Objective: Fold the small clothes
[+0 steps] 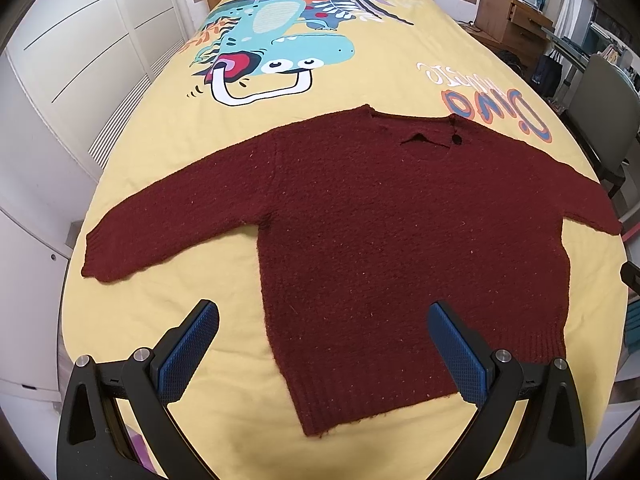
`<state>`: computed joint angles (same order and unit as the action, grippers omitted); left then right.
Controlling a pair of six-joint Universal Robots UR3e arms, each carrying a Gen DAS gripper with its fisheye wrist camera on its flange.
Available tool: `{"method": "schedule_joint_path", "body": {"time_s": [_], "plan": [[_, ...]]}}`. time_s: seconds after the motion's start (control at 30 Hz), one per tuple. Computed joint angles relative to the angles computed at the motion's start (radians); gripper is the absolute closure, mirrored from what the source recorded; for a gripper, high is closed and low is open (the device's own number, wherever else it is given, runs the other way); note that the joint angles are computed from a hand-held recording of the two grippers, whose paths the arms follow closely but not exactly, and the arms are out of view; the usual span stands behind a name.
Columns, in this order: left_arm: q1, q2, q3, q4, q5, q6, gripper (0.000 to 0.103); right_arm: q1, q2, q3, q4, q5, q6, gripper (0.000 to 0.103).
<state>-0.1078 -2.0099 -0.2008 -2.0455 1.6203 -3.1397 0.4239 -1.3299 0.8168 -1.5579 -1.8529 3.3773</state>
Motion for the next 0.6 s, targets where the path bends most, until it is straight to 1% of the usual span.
{"method": "schedule_joint_path", "body": {"time_s": [0.13, 0.2, 0.37, 0.6], "plan": [[-0.001, 0.002, -0.006, 0.002, 0.003, 0.001, 0.001, 0.001, 0.0, 0.0, 0.002, 0.0, -0.003, 0.001], [-0.003, 0.022, -0.049, 0.025, 0.006, 0.0, 0.001, 0.002, 0.0, 0.0, 0.001, 0.0, -0.002, 0.001], [0.004, 0.044, -0.092, 0.049, -0.006, -0.003, 0.001, 0.004, 0.004, -0.002, 0.004, -0.001, -0.002, 0.001], [0.007, 0.045, -0.089, 0.048, -0.003, -0.005, 0.001, 0.006, 0.006, 0.003, -0.002, 0.003, -0.008, 0.001]]}}
